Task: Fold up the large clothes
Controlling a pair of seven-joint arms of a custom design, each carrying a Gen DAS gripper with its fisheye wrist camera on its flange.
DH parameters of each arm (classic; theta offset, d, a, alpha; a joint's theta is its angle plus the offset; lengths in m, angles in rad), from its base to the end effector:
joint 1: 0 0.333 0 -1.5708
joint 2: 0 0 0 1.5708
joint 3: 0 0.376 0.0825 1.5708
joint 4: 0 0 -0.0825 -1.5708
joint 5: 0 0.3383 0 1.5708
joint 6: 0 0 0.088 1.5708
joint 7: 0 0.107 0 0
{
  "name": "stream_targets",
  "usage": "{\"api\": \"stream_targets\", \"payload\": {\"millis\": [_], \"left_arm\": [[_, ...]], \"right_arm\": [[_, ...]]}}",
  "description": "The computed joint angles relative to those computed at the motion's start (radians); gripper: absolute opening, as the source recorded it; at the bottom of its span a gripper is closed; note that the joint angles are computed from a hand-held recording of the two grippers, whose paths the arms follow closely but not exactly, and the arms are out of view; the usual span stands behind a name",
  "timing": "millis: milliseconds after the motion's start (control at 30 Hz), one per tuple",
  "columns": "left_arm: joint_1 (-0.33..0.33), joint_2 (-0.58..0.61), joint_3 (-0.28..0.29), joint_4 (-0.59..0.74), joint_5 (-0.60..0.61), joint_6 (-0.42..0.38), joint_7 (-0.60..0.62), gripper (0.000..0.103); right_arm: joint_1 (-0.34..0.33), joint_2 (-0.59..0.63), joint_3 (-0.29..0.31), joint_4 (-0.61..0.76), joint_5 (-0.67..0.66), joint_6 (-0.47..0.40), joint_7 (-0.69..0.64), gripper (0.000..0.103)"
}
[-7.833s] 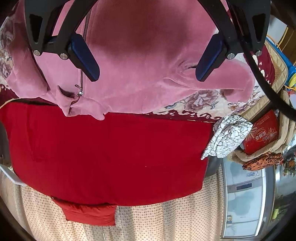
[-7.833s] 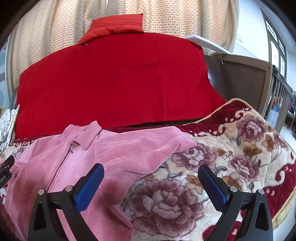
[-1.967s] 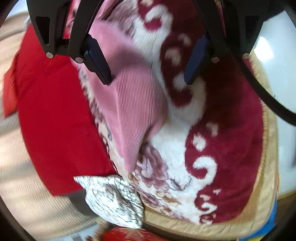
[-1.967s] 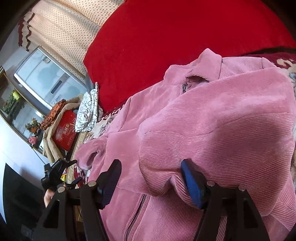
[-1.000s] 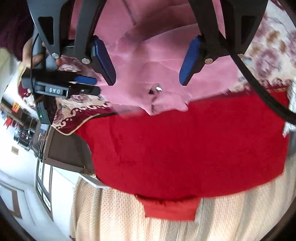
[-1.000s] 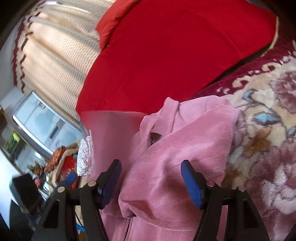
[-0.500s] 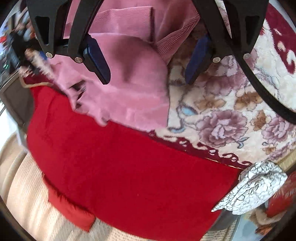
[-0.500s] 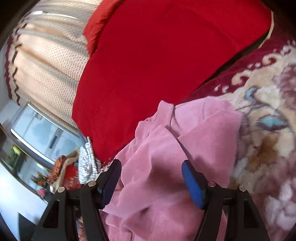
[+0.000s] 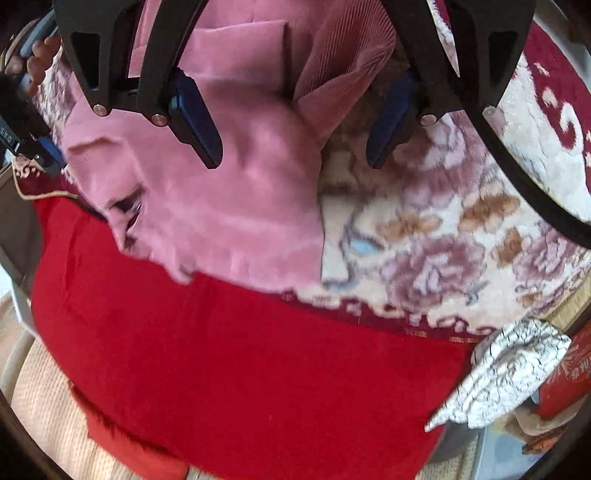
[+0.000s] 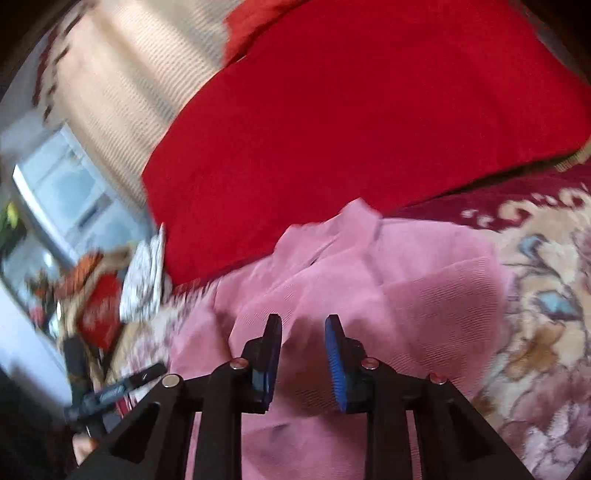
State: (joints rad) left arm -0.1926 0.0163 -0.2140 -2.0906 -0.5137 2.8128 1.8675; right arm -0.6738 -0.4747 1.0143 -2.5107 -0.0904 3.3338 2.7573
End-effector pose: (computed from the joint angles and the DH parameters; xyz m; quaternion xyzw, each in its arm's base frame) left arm 0.5193 -0.1966 0.5761 -0.5608 0.7401 -0.3568 0.1025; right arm 0.3829 0.2296 0.5739 -0.4107 0.7408 -0.2086 0.4889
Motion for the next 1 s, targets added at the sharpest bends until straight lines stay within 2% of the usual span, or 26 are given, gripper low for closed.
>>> {"api": "stream_targets", "payload": {"millis": [33, 67, 100, 167, 233, 267, 300, 333, 400, 433, 467, 533, 600, 700, 800, 867, 933, 1000], "left_arm": [[-0.003, 0.001, -0.002, 0.0, 0.008, 0.013, -0.006, 0.081], [-0.008, 0.014, -0.006, 0.005, 0.022, 0.026, -0.016, 0.081], [-0.013, 0.03, -0.008, 0.021, 0.053, 0.019, -0.043, 0.081], [-0.013, 0.047, -0.01, 0.038, 0.093, -0.006, -0.078, 0.081], [-0.017, 0.062, -0.004, 0.053, 0.173, -0.038, -0.152, 0.081], [-0.018, 0.07, -0.003, 0.06, 0.204, -0.057, -0.178, 0.081], [-0.02, 0.081, 0.001, 0.069, 0.251, -0.083, -0.214, 0.081], [-0.023, 0.083, 0.003, 0.069, 0.288, -0.1, -0.243, 0.081], [-0.018, 0.083, -0.002, 0.062, 0.311, -0.089, -0.247, 0.081], [-0.015, 0.081, -0.005, 0.061, 0.315, -0.088, -0.243, 0.079], [-0.013, 0.079, -0.006, 0.059, 0.318, -0.086, -0.242, 0.078], [-0.01, 0.077, -0.008, 0.054, 0.323, -0.084, -0.243, 0.075], [-0.008, 0.073, -0.008, 0.052, 0.33, -0.086, -0.248, 0.073], [-0.007, 0.059, -0.008, 0.042, 0.339, -0.085, -0.253, 0.07], [-0.013, 0.043, 0.0, 0.026, 0.397, -0.073, -0.295, 0.07], [-0.012, 0.038, 0.002, 0.021, 0.423, -0.073, -0.306, 0.07], [-0.013, 0.036, 0.004, 0.021, 0.454, -0.084, -0.317, 0.07], [-0.013, 0.037, 0.005, 0.024, 0.478, -0.096, -0.323, 0.07]], "right_arm": [[0.023, 0.017, -0.03, -0.019, 0.016, 0.023, 0.014, 0.06], [0.047, 0.041, -0.056, -0.042, 0.038, 0.06, 0.03, 0.093], [0.039, 0.044, -0.051, -0.068, 0.071, 0.109, 0.043, 0.097], [0.034, 0.078, -0.049, -0.094, 0.103, 0.187, 0.033, 0.096], [0.114, 0.173, -0.122, -0.089, 0.072, 0.218, -0.001, 0.094], [0.175, 0.219, -0.181, -0.073, 0.04, 0.196, -0.01, 0.088], [0.204, 0.249, -0.205, -0.059, 0.028, 0.179, -0.027, 0.081], [0.206, 0.27, -0.201, -0.042, 0.018, 0.155, -0.046, 0.078], [0.153, 0.264, -0.127, -0.009, 0.051, 0.091, -0.127, 0.066], [0.16, 0.264, -0.127, 0.004, 0.048, 0.071, -0.151, 0.044], [0.154, 0.258, -0.115, 0.018, 0.048, 0.052, -0.178, 0.026], [0.091, 0.211, -0.043, 0.03, 0.071, 0.036, -0.211, 0.012], [0.089, 0.161, -0.029, 0.023, 0.089, 0.046, -0.227, 0.007], [0.103, 0.052, -0.032, -0.012, 0.113, 0.07, -0.231, 0.006], [0.145, -0.037, -0.073, -0.056, 0.127, 0.087, -0.223, 0.006], [0.177, -0.033, -0.098, -0.062, 0.12, 0.06, -0.227, 0.006], [0.192, -0.012, -0.111, -0.063, 0.108, -0.012, -0.218, 0.006], [0.275, 0.051, -0.187, -0.074, 0.089, -0.031, -0.206, 0.01]]}}
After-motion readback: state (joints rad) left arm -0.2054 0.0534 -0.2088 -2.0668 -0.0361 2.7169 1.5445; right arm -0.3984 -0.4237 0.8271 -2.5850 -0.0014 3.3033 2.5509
